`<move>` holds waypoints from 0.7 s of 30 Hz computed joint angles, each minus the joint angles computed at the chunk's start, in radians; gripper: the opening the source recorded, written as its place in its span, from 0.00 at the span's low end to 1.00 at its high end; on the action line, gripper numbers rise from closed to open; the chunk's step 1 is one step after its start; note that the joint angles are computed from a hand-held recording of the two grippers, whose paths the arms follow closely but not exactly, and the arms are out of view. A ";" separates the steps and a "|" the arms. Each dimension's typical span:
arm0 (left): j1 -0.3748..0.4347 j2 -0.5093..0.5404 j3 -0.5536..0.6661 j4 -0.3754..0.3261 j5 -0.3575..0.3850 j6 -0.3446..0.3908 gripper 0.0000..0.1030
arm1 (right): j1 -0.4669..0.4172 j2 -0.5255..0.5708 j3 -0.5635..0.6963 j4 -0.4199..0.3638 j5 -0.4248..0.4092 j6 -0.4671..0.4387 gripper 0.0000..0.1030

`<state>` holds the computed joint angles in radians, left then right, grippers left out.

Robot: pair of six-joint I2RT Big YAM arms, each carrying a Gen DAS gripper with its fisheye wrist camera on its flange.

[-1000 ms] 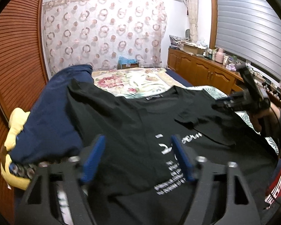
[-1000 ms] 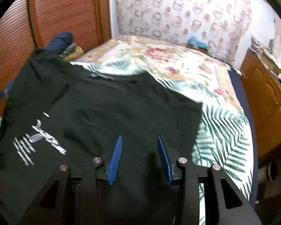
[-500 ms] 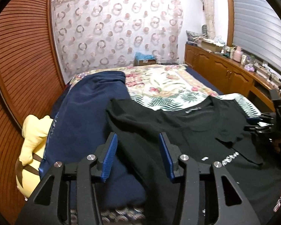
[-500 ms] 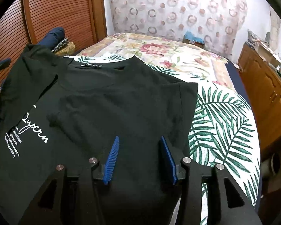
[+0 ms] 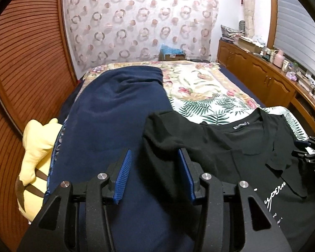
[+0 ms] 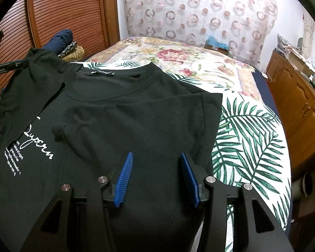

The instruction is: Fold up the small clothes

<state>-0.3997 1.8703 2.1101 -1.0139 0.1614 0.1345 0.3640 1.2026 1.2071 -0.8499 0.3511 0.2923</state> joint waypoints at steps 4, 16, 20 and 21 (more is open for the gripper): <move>-0.008 0.008 0.013 -0.018 0.008 0.012 0.43 | 0.001 0.002 0.001 0.002 0.002 0.000 0.48; -0.022 -0.011 0.003 0.001 0.012 0.041 0.12 | -0.098 -0.006 0.023 -0.004 -0.034 0.012 0.48; -0.024 -0.009 0.005 0.004 0.010 0.041 0.12 | -0.169 0.024 0.054 -0.034 -0.042 0.020 0.48; -0.024 -0.010 0.005 0.004 0.011 0.040 0.12 | -0.185 0.031 0.060 -0.036 -0.057 0.023 0.48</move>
